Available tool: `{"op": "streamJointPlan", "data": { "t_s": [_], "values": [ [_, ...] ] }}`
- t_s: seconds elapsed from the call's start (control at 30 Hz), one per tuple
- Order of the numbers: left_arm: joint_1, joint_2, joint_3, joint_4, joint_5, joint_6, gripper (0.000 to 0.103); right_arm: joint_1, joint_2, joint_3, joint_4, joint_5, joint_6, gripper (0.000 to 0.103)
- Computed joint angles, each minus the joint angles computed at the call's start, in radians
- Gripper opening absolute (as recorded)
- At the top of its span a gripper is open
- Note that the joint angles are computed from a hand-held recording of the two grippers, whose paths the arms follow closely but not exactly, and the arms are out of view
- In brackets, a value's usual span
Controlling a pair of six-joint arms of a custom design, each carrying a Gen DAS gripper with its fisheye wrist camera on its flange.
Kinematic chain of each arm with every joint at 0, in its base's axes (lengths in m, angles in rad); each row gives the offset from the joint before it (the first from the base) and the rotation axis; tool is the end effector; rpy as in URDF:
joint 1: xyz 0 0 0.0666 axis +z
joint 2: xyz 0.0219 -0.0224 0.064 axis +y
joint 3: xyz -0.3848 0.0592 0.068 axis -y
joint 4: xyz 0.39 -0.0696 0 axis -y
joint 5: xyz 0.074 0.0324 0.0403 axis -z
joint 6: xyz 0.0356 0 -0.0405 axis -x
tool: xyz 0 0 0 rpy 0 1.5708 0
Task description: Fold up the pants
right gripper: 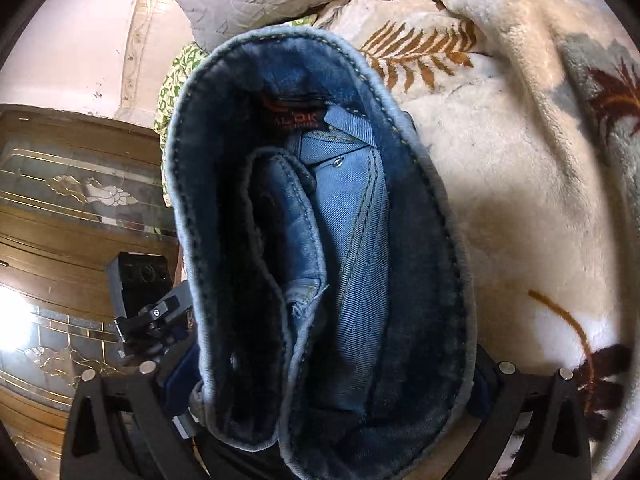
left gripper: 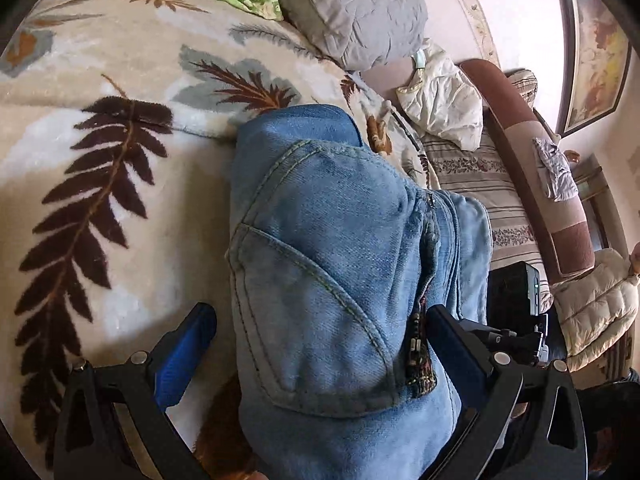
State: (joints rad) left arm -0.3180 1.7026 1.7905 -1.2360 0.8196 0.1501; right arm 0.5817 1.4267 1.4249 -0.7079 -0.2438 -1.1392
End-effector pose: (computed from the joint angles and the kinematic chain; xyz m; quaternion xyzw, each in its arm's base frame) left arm 0.5318 -0.2029 0.4476 0.1585 0.8866 -0.4236 0.0968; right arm 0.4184 0.2849 0.4496 0.1994 0.8811 0.3861 0.1864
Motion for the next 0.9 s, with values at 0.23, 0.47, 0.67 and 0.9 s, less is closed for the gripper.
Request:
{"op": "streamJointPlan", "data": {
  "t_s": [0.23,0.47,0.67,0.9],
  "values": [
    [-0.019,-0.023,-0.034,0.04,-0.057,-0.017,0.103,0.042,0.061,0.114,-0.161,0.099,0.058,0.103],
    [-0.02,-0.021,-0.034,0.038,-0.062,-0.034,0.103,0.101,0.109,0.206,-0.277,0.253,0.093,0.102],
    [-0.035,-0.045,-0.063,0.073,-0.108,-0.031,0.103,0.133,0.102,0.203,-0.275,0.314,0.109,0.09],
    [-0.036,-0.052,-0.066,0.057,-0.101,-0.041,0.071,0.138,0.123,0.253,-0.331,0.38,0.159,0.077]
  ]
}}
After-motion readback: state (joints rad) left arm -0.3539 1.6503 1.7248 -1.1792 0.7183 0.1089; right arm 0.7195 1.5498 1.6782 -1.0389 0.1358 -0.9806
